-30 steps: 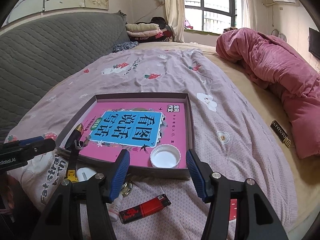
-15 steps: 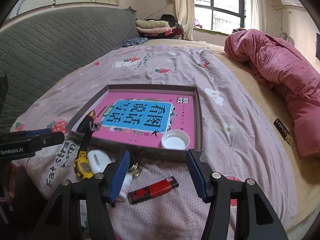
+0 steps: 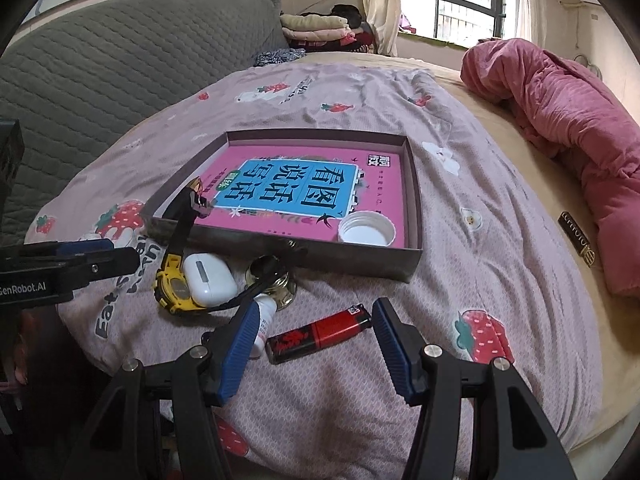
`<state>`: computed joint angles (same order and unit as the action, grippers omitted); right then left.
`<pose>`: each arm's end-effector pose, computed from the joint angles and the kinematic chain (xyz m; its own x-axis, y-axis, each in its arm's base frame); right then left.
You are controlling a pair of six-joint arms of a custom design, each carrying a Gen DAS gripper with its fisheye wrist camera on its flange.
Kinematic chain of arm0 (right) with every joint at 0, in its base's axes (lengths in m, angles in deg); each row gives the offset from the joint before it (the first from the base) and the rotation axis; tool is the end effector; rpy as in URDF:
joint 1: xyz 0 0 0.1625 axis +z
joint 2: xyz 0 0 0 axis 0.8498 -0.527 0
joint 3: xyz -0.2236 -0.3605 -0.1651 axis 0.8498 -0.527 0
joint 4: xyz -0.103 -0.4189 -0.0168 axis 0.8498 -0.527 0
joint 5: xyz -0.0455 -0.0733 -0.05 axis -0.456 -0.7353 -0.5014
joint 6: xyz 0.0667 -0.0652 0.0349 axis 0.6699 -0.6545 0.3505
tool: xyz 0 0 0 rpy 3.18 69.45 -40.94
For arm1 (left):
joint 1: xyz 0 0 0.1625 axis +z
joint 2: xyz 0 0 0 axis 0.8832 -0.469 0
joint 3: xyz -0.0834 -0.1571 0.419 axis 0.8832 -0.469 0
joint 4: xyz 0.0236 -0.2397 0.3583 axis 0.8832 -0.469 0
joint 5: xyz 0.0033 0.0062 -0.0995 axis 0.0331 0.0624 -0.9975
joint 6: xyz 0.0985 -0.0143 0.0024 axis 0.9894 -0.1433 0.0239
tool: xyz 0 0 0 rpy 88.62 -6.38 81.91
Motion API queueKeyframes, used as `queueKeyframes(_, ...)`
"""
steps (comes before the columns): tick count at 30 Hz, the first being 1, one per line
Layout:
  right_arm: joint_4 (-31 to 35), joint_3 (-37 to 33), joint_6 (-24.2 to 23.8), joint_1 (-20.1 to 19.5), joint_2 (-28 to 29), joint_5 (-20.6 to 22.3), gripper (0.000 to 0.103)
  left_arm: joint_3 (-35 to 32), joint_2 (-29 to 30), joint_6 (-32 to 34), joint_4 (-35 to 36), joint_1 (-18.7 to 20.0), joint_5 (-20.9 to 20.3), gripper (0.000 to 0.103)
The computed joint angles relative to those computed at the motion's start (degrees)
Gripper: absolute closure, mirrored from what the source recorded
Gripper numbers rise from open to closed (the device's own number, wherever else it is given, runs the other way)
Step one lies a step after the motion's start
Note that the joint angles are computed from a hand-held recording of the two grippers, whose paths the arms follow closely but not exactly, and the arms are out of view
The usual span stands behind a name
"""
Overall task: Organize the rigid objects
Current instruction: 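Withdraw both open tools from the tray back toward the remaining items, then grasp the red lighter with the right tool while the left grasps the yellow tape measure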
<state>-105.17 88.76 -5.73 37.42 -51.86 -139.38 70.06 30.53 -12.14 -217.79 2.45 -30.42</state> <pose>0.1725 -0.8309 0.1254 -0.6930 -0.3288 0.6416 -0.6167 0.7314 -0.2912 -0.1682 -0.8097 0.1389 -0.8564 -0.0356 -0.5151 0.2573 0.8355 -0.4855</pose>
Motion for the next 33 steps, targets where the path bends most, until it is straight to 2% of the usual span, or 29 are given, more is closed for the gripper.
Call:
queueKeyframes(20, 6.6, -1.2, 6.4, -0.7, 0.2, -3.0, 0.045, -0.7, 0.7, -2.3, 5.6, 0.3, -1.3, 0.039)
queueKeyframes(33, 8.1, -1.8, 6.4, -0.8, 0.8, -2.7, 0.045, -3.0, 2.1, -10.2, 8.9, 1.4, -3.3, 0.039)
